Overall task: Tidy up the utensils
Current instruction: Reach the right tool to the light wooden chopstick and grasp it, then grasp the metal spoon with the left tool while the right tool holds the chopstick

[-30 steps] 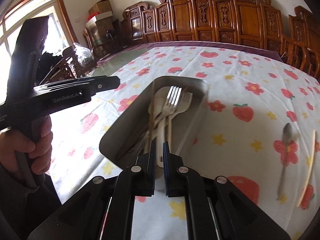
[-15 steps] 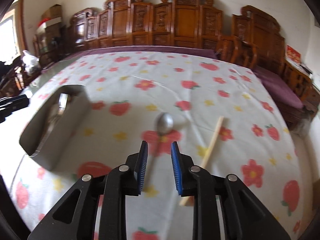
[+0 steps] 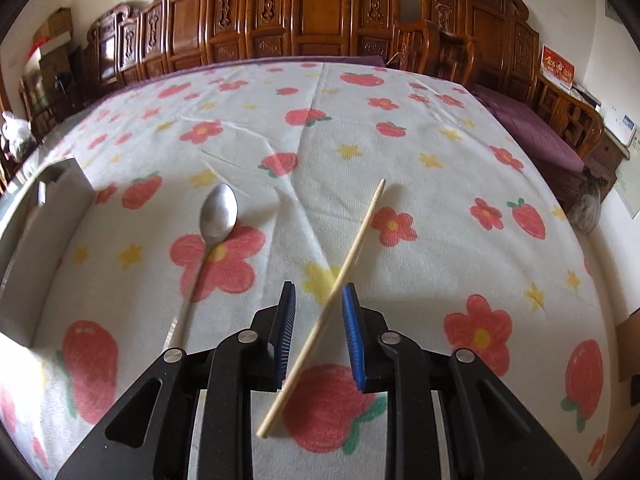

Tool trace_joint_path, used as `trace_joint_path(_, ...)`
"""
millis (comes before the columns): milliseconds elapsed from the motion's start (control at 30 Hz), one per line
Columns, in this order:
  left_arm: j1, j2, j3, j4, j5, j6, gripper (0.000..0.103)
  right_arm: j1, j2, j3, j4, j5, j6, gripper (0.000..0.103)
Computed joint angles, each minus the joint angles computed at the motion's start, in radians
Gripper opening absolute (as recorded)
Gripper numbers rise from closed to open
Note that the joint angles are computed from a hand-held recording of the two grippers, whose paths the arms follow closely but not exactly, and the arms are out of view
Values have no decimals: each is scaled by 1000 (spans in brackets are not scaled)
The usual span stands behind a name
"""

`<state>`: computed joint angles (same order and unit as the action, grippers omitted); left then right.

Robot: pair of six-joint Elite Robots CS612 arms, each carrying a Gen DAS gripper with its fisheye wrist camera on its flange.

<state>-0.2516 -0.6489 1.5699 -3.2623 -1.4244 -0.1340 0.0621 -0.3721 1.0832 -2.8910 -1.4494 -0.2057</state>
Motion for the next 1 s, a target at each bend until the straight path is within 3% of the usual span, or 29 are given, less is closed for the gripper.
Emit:
trace_joint_path(167, -9, 0, 2, 11, 7, -1, 30, -13, -3, 3, 13, 44, 11, 24)
trace_joint_path(267, -18, -4, 7, 8, 12, 5, 30, -17, -6, 5, 13, 42, 1, 11)
trace_joint_path(400, -29, -8, 4, 22, 17, -2, 30, -33, -6, -1, 35, 92, 17, 6)
trace_joint_path(633, -47, 10, -44, 92, 8, -19, 34, -58, 5, -21, 39, 146, 46, 6)
trace_joint_path(867, -63, 56, -159, 188, -23, -12, 35, -76, 16, -40, 26, 184, 81, 6)
trace_joint_path(1000, -73, 96, -241, 245, -21, -6, 46, -83, 24, -55, 40, 200, 98, 6)
